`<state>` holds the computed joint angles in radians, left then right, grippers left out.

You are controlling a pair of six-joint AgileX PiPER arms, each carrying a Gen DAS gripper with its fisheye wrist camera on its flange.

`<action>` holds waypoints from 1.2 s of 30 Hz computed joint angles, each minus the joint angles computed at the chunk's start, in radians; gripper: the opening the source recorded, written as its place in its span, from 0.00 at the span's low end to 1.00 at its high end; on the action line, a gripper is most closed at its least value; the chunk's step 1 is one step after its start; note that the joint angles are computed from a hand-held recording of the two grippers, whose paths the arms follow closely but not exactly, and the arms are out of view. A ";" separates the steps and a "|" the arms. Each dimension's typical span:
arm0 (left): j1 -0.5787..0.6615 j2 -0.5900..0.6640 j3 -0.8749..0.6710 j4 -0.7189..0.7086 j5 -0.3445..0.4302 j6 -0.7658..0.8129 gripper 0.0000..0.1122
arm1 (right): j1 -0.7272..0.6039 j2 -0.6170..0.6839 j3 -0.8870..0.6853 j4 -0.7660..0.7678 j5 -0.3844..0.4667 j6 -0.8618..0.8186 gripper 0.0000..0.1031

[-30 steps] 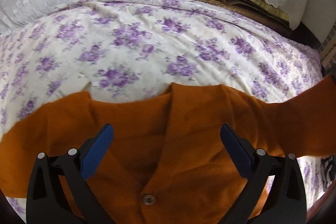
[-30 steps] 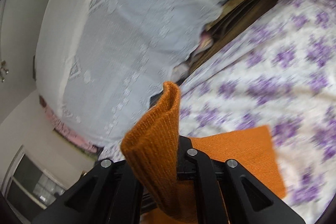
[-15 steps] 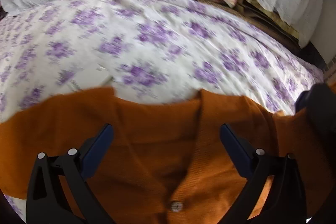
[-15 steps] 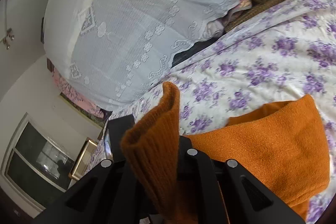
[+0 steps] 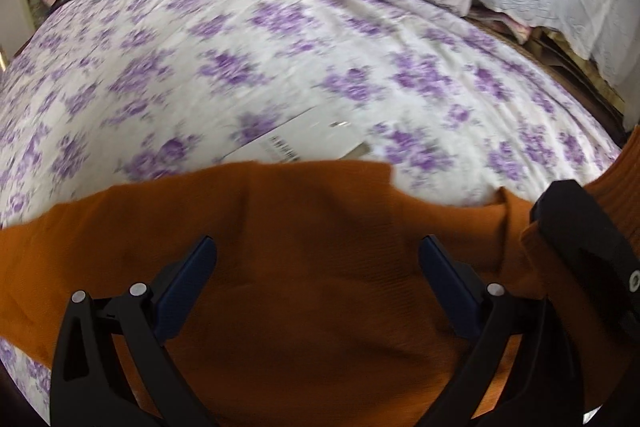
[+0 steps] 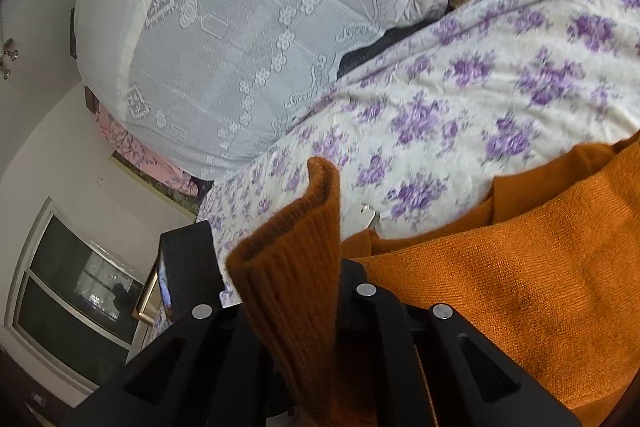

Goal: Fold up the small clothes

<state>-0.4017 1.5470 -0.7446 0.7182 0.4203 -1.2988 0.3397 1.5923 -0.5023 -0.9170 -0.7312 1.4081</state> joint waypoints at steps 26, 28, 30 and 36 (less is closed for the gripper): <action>-0.066 -0.223 0.124 -0.063 -0.048 0.094 0.88 | -0.617 -0.014 0.050 -0.530 -0.320 0.142 0.60; -0.121 -0.133 0.103 0.041 -0.043 0.006 0.88 | -0.667 0.109 -0.008 -0.569 -0.361 0.159 0.60; -0.125 -0.019 0.061 0.038 -0.007 0.013 0.88 | -0.695 0.201 -0.049 -0.566 -0.328 0.160 0.60; -0.079 -0.027 0.069 -0.030 -0.034 0.074 0.88 | -0.832 0.305 -0.078 -0.524 -0.362 0.184 0.50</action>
